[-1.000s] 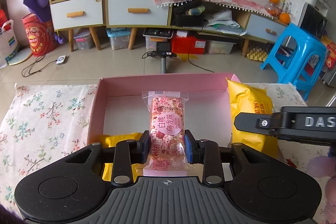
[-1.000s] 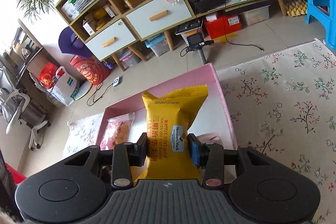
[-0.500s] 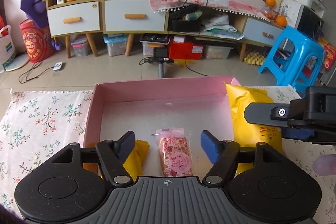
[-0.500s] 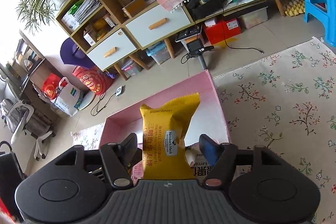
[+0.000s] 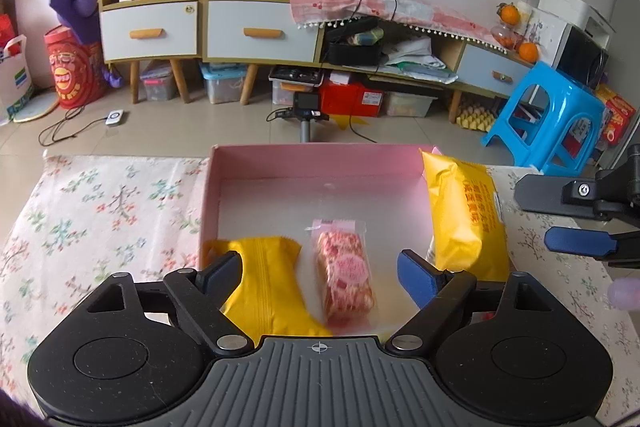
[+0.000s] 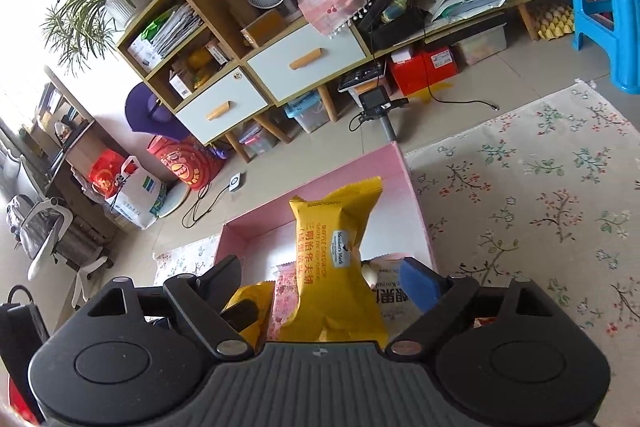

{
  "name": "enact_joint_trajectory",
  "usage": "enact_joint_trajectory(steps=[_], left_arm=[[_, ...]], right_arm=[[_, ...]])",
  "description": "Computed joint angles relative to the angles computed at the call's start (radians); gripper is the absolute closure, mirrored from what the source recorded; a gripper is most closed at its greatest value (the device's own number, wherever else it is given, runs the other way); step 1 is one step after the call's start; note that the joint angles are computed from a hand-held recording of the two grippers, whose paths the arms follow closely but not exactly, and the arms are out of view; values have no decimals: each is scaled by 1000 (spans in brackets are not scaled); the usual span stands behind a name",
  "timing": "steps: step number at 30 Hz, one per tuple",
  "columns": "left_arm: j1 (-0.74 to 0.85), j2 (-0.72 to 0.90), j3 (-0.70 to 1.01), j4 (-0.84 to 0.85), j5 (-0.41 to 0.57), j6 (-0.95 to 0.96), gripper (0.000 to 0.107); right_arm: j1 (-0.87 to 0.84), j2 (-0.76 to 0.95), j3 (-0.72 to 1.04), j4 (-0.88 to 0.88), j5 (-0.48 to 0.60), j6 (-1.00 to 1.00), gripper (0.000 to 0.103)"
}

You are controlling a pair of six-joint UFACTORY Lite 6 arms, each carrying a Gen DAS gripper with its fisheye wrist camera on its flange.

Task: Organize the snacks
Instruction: 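Open left gripper inside the box while right gripper releases the yellow pack, then withdraw both grippers and move left gripper toward a white packet on the cloth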

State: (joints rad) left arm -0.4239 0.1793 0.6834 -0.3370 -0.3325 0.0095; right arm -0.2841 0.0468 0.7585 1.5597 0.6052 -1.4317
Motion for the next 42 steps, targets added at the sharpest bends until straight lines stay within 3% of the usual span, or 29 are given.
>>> enact_joint_trajectory(steps=[5,14,18,22,28,36,42], left_arm=[[4,-124,-121,-59,16,51,19],[-7,-327,-314,-423,44,419,18],[37,-373,-376,-306,58,324,18],[70,-391,-380,-253,100,290,17],[56,-440,-407,-222,129,258,17],[22,-489,-442,-386,152,440,17],[60,-568,-497,-385,215,486,14]], right_arm=[[-28,-24,-29,-2,5,9,24],[97,62,41,53,-96,15,25],[174,129,95,52,-140,77,27],[199,120,103,51,-98,98,28],[238,27,58,-102,-206,160,27],[154,-156,-74,-290,-179,259,21],[82,-297,-192,-353,-152,246,20]])
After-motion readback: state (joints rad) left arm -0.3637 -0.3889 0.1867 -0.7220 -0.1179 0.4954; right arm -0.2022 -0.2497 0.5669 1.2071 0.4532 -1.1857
